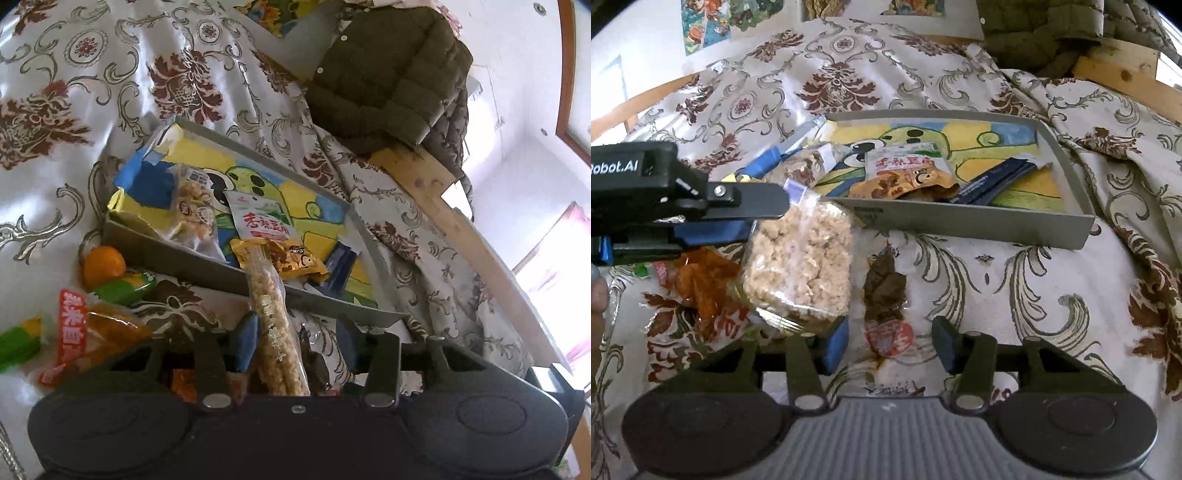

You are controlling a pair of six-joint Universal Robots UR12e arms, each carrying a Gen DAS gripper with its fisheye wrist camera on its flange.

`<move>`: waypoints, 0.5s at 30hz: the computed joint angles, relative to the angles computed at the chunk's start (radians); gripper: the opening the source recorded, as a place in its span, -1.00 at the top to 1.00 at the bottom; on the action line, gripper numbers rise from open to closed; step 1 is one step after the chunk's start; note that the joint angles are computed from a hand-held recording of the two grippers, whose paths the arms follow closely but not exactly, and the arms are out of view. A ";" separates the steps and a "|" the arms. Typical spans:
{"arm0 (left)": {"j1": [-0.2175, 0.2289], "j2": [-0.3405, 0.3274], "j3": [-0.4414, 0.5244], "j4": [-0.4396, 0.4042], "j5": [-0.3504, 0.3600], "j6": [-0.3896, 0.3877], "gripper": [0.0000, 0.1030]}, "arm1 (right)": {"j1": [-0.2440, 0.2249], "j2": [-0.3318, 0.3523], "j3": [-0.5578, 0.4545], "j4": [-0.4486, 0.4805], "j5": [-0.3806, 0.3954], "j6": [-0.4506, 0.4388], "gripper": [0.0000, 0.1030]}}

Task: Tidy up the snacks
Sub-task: 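Lift the rice bar with the left gripper while the right grasps the red-labelled dried-meat packet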

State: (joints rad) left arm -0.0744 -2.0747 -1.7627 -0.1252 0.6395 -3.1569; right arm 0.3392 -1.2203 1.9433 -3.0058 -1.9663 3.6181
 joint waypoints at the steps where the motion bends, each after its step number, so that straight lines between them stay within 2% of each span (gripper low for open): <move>1: -0.002 -0.001 0.001 -0.003 0.003 0.000 0.08 | -0.003 -0.001 0.001 0.001 0.007 0.004 -0.06; 7: -0.005 -0.010 0.011 -0.010 -0.008 -0.036 0.04 | -0.009 -0.002 0.004 0.010 0.023 0.011 -0.07; 12: -0.012 -0.005 0.010 -0.023 0.014 -0.003 0.01 | -0.014 -0.002 0.004 0.012 0.034 0.010 -0.08; 15: -0.018 0.007 0.012 -0.077 0.058 0.034 -0.08 | -0.010 0.000 0.004 0.007 0.022 0.008 -0.07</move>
